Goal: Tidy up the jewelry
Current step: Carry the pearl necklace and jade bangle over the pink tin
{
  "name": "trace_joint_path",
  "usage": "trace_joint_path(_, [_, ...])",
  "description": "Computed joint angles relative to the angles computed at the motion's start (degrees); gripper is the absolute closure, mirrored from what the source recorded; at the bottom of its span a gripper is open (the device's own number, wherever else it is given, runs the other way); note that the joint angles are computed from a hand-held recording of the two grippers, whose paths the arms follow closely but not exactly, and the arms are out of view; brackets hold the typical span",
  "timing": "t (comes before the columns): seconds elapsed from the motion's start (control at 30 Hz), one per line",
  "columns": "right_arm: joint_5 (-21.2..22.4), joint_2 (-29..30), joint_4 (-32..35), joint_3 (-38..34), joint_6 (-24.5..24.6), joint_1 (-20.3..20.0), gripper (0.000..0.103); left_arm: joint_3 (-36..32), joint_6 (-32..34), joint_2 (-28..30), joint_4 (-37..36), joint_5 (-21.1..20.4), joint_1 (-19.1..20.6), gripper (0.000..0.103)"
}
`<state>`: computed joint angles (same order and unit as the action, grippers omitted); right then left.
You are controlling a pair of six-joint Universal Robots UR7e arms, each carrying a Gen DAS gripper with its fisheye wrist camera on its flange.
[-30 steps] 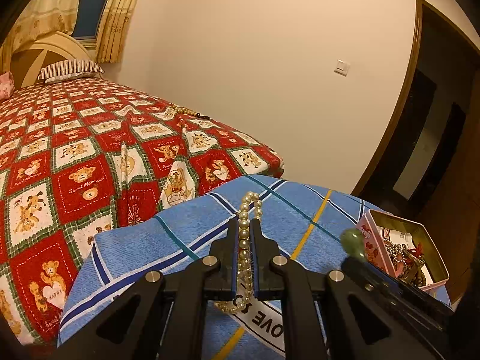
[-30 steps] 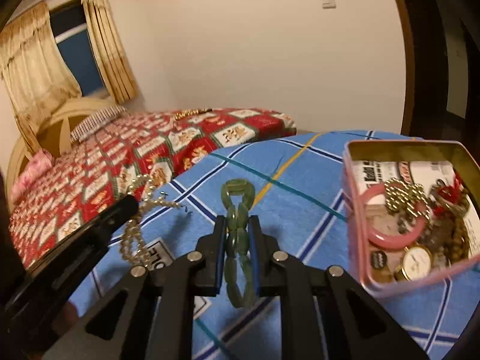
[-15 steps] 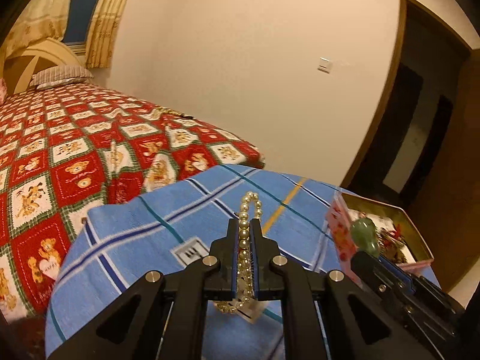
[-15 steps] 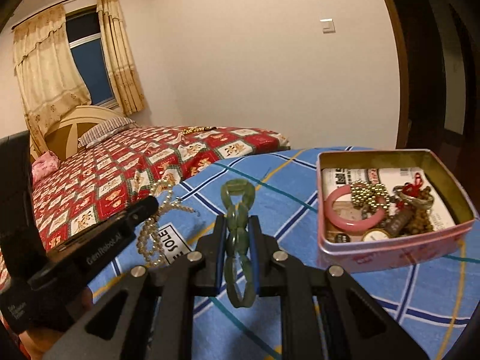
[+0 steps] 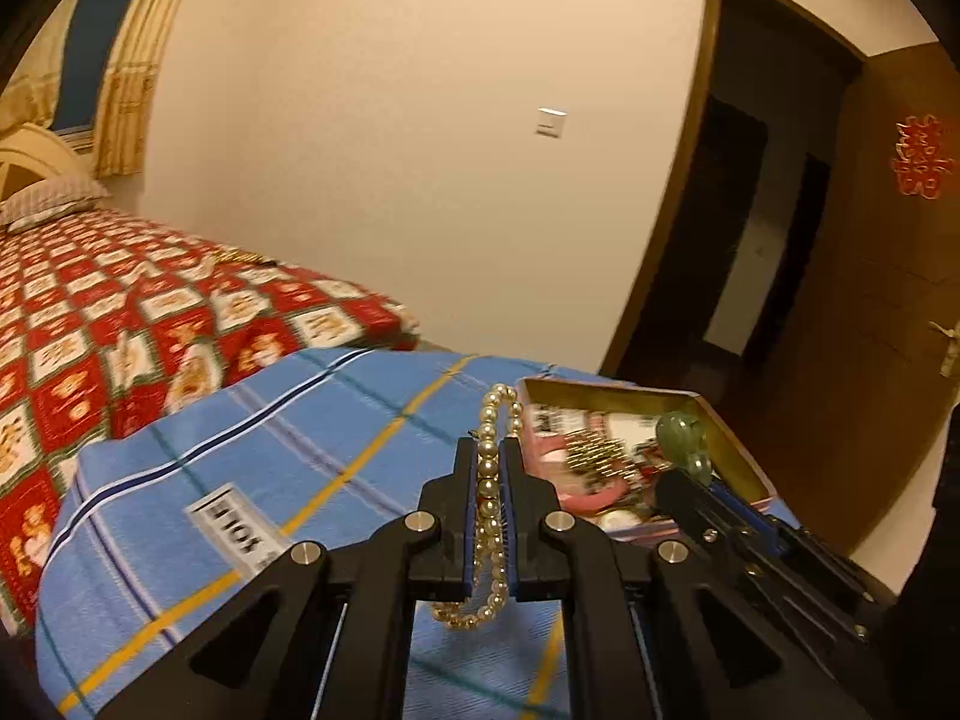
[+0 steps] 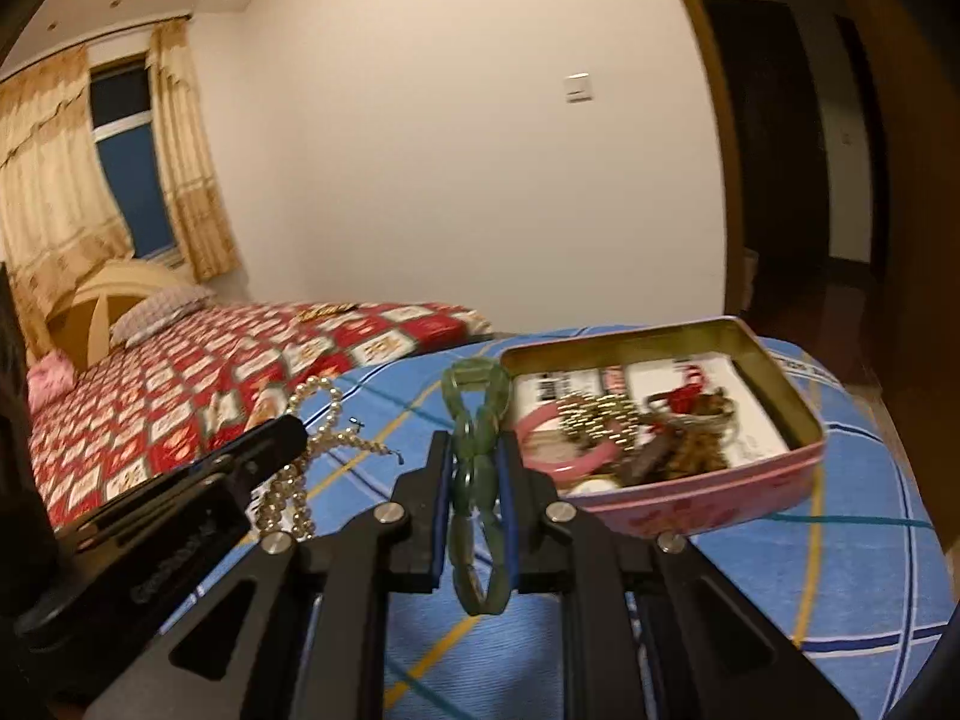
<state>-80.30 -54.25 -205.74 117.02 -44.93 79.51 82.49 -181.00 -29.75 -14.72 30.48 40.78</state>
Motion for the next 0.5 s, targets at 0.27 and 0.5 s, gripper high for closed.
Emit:
trace_joint_path(0.27, [-0.5, -0.4, -1.8, -3.4, 2.6, -1.2, 0.086, -7.8, 4.6, 3.4, 1.4, 5.7, 0.3, 0.097])
trace_joint_path(0.5, [-2.2, 0.8, -2.2, -9.0, 6.5, -2.0, 0.086, -18.1, 6.5, 8.9, 6.2, 10.2, 1.9, 0.097])
